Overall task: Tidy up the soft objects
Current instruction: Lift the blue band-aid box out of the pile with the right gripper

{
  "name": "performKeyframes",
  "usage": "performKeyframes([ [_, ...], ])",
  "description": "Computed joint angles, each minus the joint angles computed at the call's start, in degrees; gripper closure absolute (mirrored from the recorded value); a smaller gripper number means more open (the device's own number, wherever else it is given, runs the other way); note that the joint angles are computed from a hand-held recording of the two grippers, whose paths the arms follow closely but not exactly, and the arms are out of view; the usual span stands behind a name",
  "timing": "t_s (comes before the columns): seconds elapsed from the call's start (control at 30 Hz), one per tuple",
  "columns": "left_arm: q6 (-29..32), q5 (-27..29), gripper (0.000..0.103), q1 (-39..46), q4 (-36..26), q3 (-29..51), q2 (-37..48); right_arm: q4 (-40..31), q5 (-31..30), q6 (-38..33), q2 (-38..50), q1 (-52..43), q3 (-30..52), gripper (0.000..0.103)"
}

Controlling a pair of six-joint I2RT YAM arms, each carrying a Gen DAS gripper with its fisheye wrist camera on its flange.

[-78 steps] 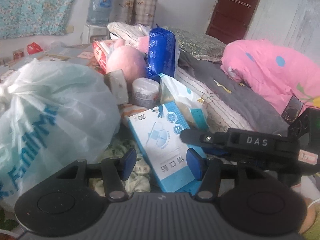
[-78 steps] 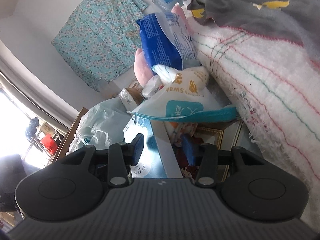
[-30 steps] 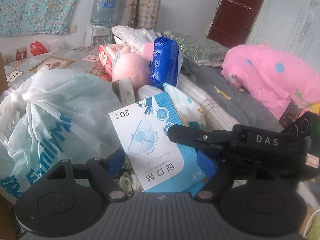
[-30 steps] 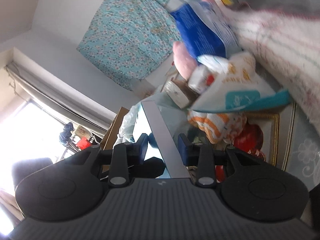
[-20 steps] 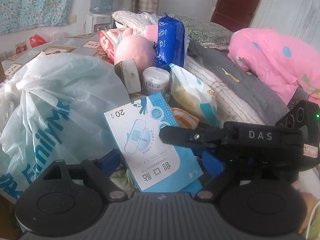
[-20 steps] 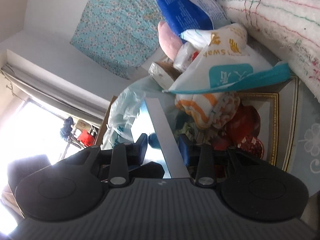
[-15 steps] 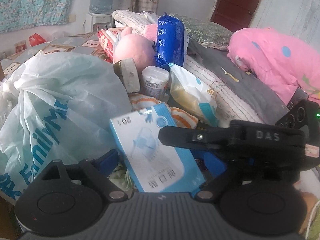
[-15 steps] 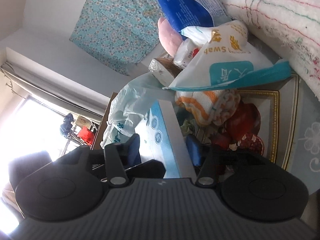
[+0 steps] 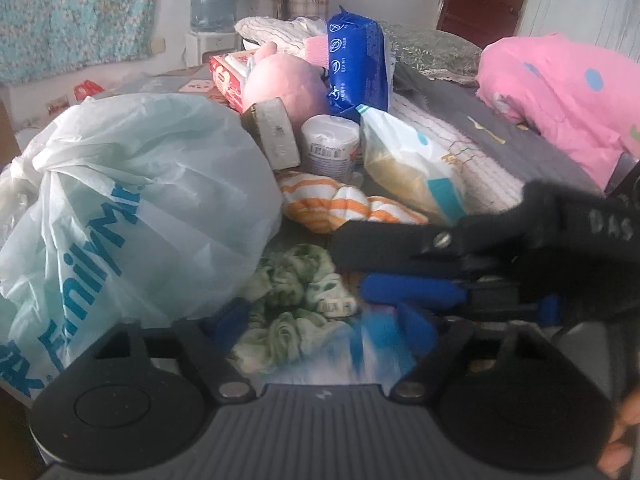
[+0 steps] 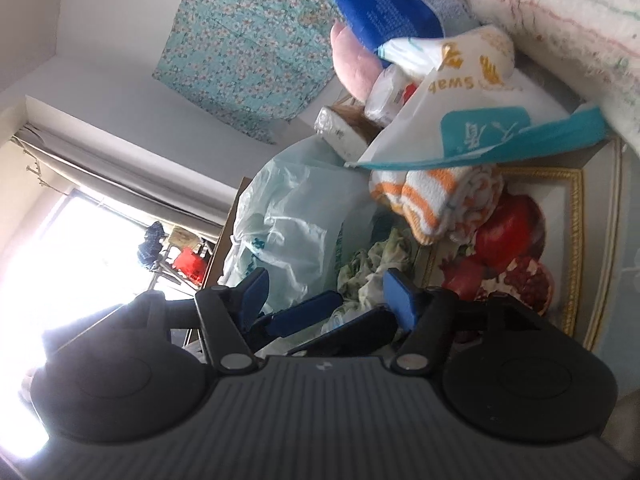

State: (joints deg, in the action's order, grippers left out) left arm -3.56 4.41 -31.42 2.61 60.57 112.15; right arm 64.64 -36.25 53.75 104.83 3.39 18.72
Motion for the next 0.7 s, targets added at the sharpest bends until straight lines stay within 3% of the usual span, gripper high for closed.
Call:
performKeyframes([
  [0.07, 0.89, -2.13, 0.042, -0.32, 1.61, -0.87, 0.22, 1.67, 0.46, 0.12, -0.12, -0.47, -1.0, 0.039],
  [0.2, 1.12, -2.22, 0.043, 0.39, 2.68, -2.18, -0.18, -0.56, 2.45, -2.89, -5.06, -1.94, -4.45, 0.039],
  [0.37, -0.23, 1.19, 0.028, 2.3, 6.79, -6.94, -4.26, -1.76, 3.47, -6.01, -10.57, -3.53, -9.33, 0.039],
  [0.43, -0.95, 2.48, 0.027, 3.35, 7.46, -8.76, -6.13, -3.71, 4.33, -7.39, -12.58, -3.38, -10.62, 0.039],
  [0.57, -2.51, 5.53, 0.025, 6.13, 7.79, -12.63, -10.5, -9.76, 4.69, -11.23, -16.95, -1.94, -11.98, 0.039],
  [0.7, -2.58, 6.39, 0.023, 8.41, 9.15, -16.28, -14.73, -22.81, 6.45, -18.21, -26.41, 2.19, -11.79, 0.039],
])
